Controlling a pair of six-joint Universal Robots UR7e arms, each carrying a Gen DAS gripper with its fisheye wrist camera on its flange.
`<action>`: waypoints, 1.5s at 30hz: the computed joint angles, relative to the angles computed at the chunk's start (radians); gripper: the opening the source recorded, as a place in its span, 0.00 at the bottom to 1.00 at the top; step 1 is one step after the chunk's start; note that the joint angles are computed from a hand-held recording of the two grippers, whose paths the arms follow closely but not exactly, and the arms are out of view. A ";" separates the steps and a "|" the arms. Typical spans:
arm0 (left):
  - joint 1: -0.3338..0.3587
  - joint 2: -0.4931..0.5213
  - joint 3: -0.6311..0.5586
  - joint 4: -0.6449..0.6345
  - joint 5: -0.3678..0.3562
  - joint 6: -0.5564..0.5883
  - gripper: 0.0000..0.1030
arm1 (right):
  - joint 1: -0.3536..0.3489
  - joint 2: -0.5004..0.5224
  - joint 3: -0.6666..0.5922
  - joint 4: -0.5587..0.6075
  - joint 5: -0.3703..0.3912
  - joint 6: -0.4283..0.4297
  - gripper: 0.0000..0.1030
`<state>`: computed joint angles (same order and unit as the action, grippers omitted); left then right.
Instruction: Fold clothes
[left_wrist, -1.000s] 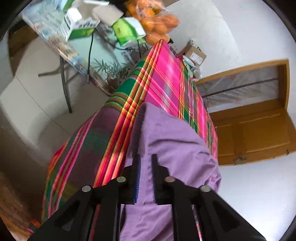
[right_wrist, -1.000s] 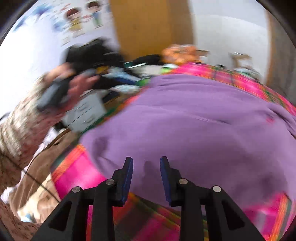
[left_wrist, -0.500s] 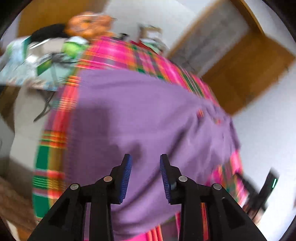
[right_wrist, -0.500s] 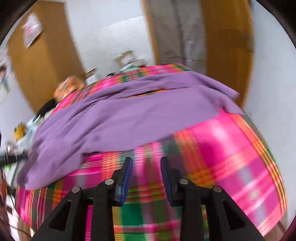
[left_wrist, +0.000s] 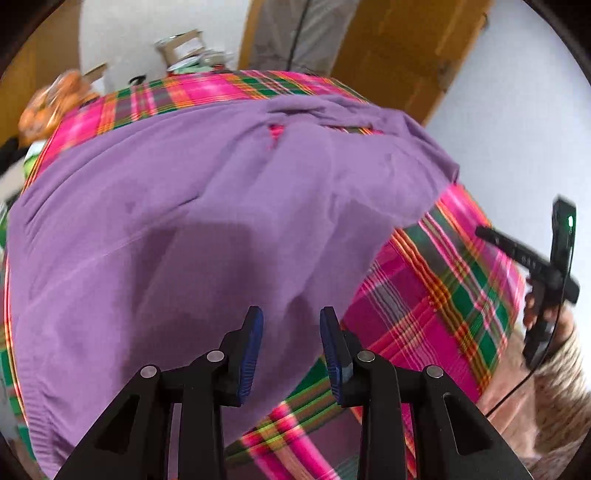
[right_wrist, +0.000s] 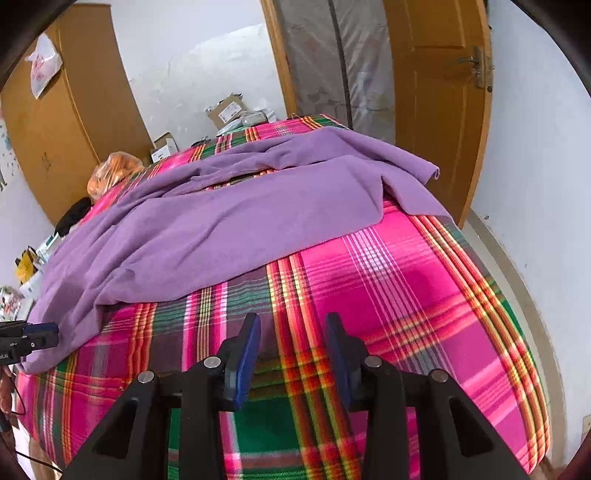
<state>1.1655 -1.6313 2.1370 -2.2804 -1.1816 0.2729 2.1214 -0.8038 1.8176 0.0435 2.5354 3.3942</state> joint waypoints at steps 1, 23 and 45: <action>-0.004 0.003 0.004 0.001 0.000 -0.001 0.32 | -0.005 0.000 -0.005 0.005 -0.006 -0.012 0.36; -0.043 -0.003 0.078 -0.046 0.090 -0.039 0.33 | -0.054 0.042 -0.082 0.066 -0.132 -0.123 0.40; -0.062 -0.037 0.152 -0.168 0.216 -0.060 0.33 | -0.097 0.096 -0.194 0.062 -0.277 -0.100 0.57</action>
<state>1.1036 -1.6684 2.2891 -2.4486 -0.9653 0.2124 2.0242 -0.7074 1.6233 0.1054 2.2588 3.2943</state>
